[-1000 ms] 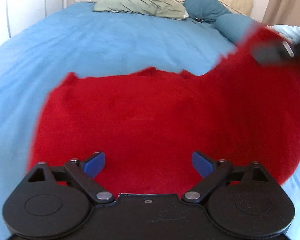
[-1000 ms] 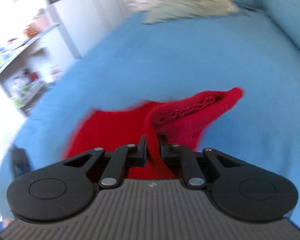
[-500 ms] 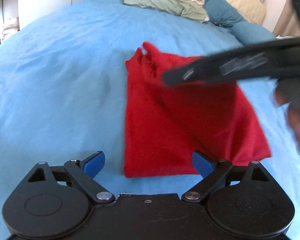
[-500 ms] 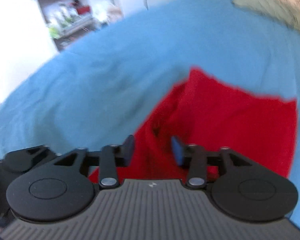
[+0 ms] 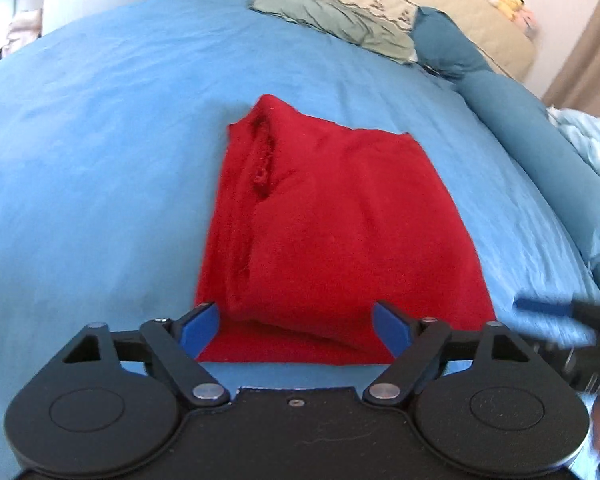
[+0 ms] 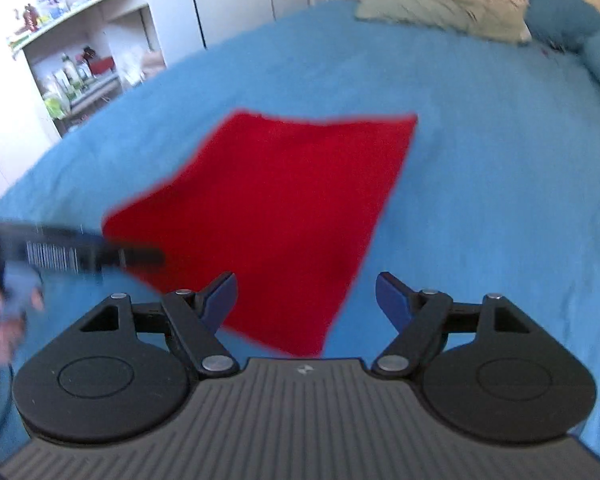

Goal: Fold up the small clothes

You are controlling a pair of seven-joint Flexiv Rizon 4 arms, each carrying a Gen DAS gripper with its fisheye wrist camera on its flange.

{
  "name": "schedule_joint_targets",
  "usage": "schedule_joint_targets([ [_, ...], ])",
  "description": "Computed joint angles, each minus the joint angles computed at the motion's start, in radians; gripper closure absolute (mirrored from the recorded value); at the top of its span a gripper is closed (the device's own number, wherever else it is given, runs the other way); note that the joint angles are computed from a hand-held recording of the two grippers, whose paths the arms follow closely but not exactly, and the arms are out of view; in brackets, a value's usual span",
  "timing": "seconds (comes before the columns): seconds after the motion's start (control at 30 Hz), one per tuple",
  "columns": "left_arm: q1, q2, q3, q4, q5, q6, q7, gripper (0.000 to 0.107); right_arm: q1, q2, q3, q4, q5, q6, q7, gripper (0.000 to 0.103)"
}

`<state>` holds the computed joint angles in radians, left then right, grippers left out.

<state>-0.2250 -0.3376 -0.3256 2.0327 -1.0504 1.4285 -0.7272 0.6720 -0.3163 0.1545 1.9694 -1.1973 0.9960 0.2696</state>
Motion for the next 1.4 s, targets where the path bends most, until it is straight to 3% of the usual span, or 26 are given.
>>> schedule_joint_targets([
  [0.07,0.009,0.016,-0.006,0.011,-0.028,0.005,0.026,0.028,0.018,-0.019,-0.004,0.009,-0.034,-0.013,0.051,0.013],
  [0.3,-0.028,0.045,-0.001,0.033,-0.201,0.036,0.159,0.049,0.091,-0.073,-0.022,-0.022,-0.112,-0.219,0.243,0.019],
  [0.33,-0.040,0.040,0.010,0.029,-0.206,0.040,0.158,0.065,0.095,-0.071,-0.020,-0.023,-0.119,-0.241,0.265,0.019],
  [0.37,-0.051,0.033,0.021,0.021,-0.201,0.045,0.150,0.092,0.100,-0.074,-0.017,-0.027,-0.126,-0.261,0.281,0.020],
  [0.4,-0.056,0.030,0.029,0.017,-0.201,0.051,0.143,0.099,0.103,-0.078,-0.013,-0.035,-0.123,-0.281,0.279,0.021],
  [0.47,-0.058,0.032,0.016,0.006,-0.271,0.081,0.185,0.098,0.110,-0.088,-0.008,-0.052,-0.112,-0.315,0.244,0.022],
  [0.6,-0.104,0.055,0.018,-0.024,-0.537,0.141,0.427,0.099,0.116,-0.121,-0.008,-0.096,-0.087,-0.322,0.158,0.025],
  [0.7,-0.120,0.045,0.075,0.015,-0.385,0.111,0.292,0.098,0.122,-0.138,-0.010,-0.110,-0.043,-0.335,0.106,0.028],
  [0.8,-0.144,0.017,0.073,0.019,-0.435,0.148,0.329,0.097,0.119,-0.139,-0.014,-0.095,-0.006,-0.342,0.090,0.030],
  [0.87,-0.185,0.008,0.076,-0.006,-0.571,0.183,0.446,0.095,0.097,-0.116,-0.020,-0.046,-0.034,-0.290,0.130,0.030],
  [0.9,-0.203,0.005,0.088,-0.011,-0.580,0.193,0.459,0.094,0.087,-0.106,-0.019,-0.028,-0.046,-0.266,0.140,0.030],
  [1.0,-0.220,0.020,0.127,0.015,-0.470,0.176,0.386,0.086,0.067,-0.085,-0.007,-0.005,-0.052,-0.231,0.094,0.030],
  [1.03,-0.215,0.027,0.134,0.026,-0.424,0.171,0.354,0.074,0.056,-0.075,-0.002,0.006,-0.050,-0.205,0.087,0.030],
  [1.07,-0.210,0.038,0.146,0.043,-0.348,0.173,0.298,0.056,0.044,-0.061,0.003,0.021,-0.045,-0.177,0.085,0.030],
  [1.1,-0.199,0.051,0.140,0.054,-0.338,0.185,0.306,0.048,0.035,-0.045,0.007,0.036,-0.042,-0.153,0.096,0.028],
  [1.17,-0.182,0.076,0.100,0.043,-0.457,0.227,0.441,0.028,0.014,-0.006,0.009,0.067,-0.064,-0.094,0.139,0.025],
  [1.2,-0.188,0.076,0.108,0.026,-0.492,0.226,0.487,0.022,0.003,0.014,0.008,0.080,-0.083,-0.071,0.163,0.019],
  [1.23,-0.189,0.076,0.126,0.015,-0.462,0.216,0.471,0.007,-0.005,0.027,0.010,0.080,-0.090,-0.060,0.174,0.015],
  [1.27,-0.185,0.070,0.134,-0.006,-0.442,0.211,0.460,0.004,-0.019,0.038,0.010,0.079,-0.095,-0.041,0.174,0.004],
  [1.33,-0.152,0.051,0.162,-0.039,-0.268,0.138,0.316,0.004,-0.050,0.052,0.004,0.061,-0.103,0.007,0.167,0.000],
  [1.4,-0.125,0.008,0.253,-0.122,0.027,-0.069,0.044,0.004,-0.081,0.044,0.001,0.027,-0.059,0.062,0.138,0.000],
])
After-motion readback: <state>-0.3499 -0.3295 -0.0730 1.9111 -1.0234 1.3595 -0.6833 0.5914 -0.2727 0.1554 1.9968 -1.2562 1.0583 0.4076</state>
